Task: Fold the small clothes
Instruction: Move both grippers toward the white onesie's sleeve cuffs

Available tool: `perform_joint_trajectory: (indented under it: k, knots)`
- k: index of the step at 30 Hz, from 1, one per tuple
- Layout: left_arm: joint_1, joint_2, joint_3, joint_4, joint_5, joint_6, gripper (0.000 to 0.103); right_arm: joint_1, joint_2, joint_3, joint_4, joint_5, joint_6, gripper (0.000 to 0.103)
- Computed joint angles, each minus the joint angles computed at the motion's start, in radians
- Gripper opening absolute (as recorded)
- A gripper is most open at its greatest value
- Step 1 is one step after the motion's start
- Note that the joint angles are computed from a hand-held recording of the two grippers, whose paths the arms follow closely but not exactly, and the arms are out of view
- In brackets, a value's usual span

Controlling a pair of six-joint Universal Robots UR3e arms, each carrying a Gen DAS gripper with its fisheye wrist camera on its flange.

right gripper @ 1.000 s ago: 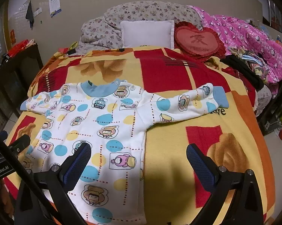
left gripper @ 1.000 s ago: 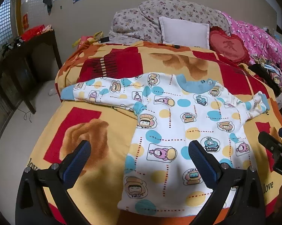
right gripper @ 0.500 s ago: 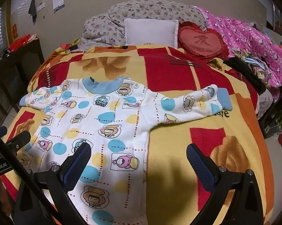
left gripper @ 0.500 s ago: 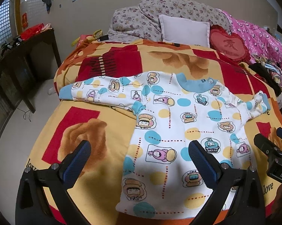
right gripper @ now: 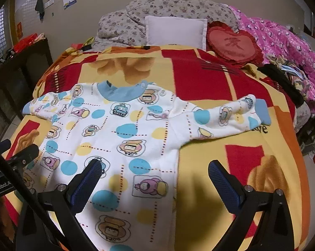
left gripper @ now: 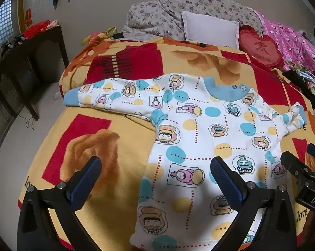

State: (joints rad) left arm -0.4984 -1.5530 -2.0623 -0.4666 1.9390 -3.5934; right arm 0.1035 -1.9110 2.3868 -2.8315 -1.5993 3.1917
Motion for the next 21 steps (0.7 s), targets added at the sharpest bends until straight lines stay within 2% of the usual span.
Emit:
perform_joint_trajectory:
  k: [1, 9, 21]
  knots:
    - [0.001, -0.002, 0.000, 0.000, -0.001, 0.000, 0.103, 0.000, 0.003, -0.021, 0.046, -0.005, -0.008, 0.103]
    - [0.034, -0.002, -0.002, 0.002, -0.021, 0.011, 0.103, 0.074, 0.140, -0.080, -0.025, -0.056, -0.002, 0.103]
    - [0.067, -0.011, 0.004, 0.000, -0.047, 0.024, 0.103, 0.118, 0.246, -0.154, -0.045, -0.058, 0.006, 0.103]
